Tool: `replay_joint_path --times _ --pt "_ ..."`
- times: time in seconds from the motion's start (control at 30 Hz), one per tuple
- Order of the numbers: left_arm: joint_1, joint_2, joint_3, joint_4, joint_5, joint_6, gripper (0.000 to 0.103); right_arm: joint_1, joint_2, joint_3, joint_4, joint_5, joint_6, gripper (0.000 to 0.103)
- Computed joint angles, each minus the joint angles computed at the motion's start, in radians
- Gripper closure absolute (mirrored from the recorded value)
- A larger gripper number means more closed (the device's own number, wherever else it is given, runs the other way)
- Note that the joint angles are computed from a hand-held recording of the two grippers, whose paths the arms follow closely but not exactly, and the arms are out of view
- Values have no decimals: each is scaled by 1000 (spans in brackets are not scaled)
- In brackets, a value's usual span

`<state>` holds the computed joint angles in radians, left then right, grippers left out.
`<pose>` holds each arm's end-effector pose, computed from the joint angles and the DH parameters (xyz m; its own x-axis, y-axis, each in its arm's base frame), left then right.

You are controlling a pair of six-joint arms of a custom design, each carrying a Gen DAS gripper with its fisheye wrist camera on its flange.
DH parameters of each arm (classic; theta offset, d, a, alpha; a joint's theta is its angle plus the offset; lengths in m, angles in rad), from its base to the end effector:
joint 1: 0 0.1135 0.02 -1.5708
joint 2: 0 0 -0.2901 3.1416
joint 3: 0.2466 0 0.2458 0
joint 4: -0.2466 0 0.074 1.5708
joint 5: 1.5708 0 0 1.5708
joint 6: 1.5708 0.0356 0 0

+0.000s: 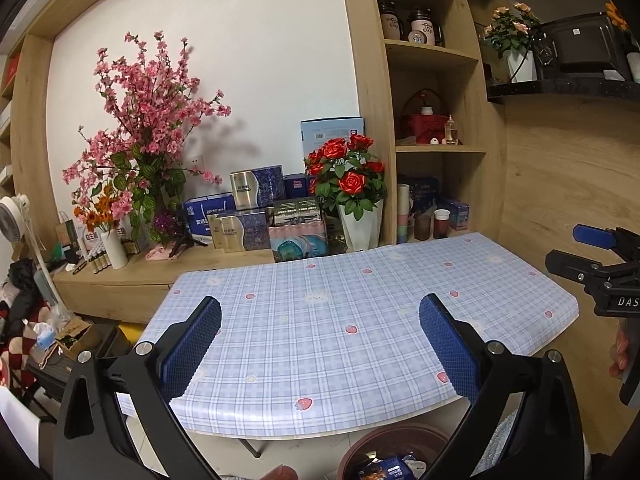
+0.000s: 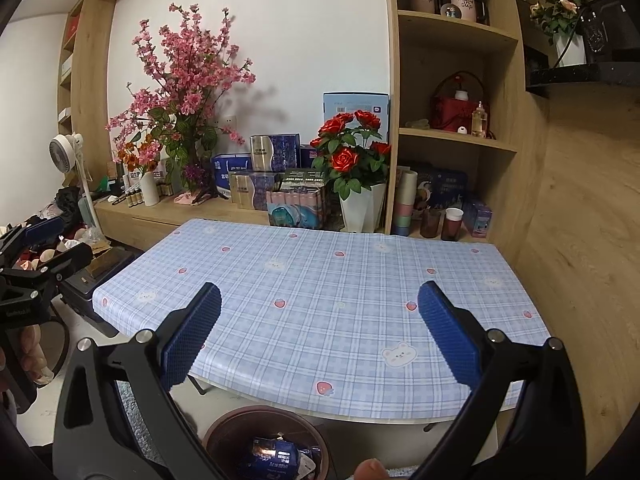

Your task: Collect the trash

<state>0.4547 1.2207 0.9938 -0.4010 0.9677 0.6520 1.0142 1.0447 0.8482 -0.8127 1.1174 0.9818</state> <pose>0.2307 0.0802 0.3355 -0.2073 0.2817 -0.9368 0.5982 0.7943 0.1065 0.1157 0.1253 0.3008 -0.3473 0.1312 -0.9285 0.3057 0.9519 0.0201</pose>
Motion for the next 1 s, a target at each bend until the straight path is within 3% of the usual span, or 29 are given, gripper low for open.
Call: replay_joint_path --times 1.0 --pt "16 19 6 -11 5 9 6 -10 20 -12 24 -19 27 6"
